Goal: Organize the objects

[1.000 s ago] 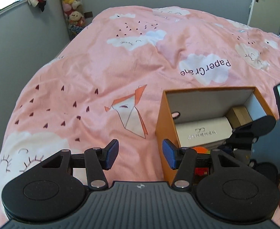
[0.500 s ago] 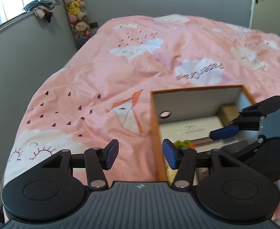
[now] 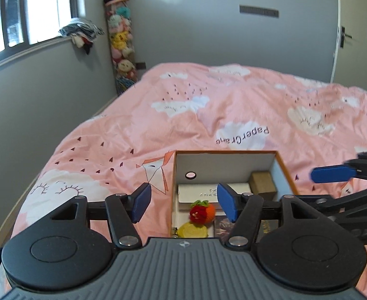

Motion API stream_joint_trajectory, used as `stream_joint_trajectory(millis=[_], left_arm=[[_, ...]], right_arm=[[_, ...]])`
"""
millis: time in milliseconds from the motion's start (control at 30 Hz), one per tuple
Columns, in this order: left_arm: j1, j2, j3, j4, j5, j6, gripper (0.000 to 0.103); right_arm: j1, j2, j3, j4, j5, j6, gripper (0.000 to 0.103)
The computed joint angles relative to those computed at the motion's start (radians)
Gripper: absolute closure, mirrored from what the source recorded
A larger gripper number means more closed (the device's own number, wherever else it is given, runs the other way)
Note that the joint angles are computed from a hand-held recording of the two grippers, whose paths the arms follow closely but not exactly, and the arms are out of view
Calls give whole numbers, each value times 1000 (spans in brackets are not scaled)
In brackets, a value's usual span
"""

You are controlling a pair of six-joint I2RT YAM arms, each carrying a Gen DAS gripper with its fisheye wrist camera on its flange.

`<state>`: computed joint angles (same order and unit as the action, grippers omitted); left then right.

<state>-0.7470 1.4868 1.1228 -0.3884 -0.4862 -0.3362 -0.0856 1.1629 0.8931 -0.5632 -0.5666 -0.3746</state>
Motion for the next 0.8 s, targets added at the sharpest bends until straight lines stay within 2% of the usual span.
stream_joint_trajectory(millis=[100,167,367,467,633,800], left_arm=[[-71,-54,-38,-6,-68,-51,24],[-121,-92,-65,-11,-110,-82,15],[-277,-170,-133,-59,-269,-150,11],[-336,-198,-181,-63,-310,-194,11],[-386,-171,-224,-103,-325,-313,11],[-404,-89,-211,-130,-319,-363,11]], right_arm=[[-96,-117,-29,-79,-78,6,28],[-152,-194,-60,-114,-120,9,25],[-299,-415,-156,-213,-185,-22,17],[-391,-514,-192,-264,-213,-70,15],[-472,-635,-269,-307,-180,-186,8],[-451,-631,-343,-300,-106,-224,8]])
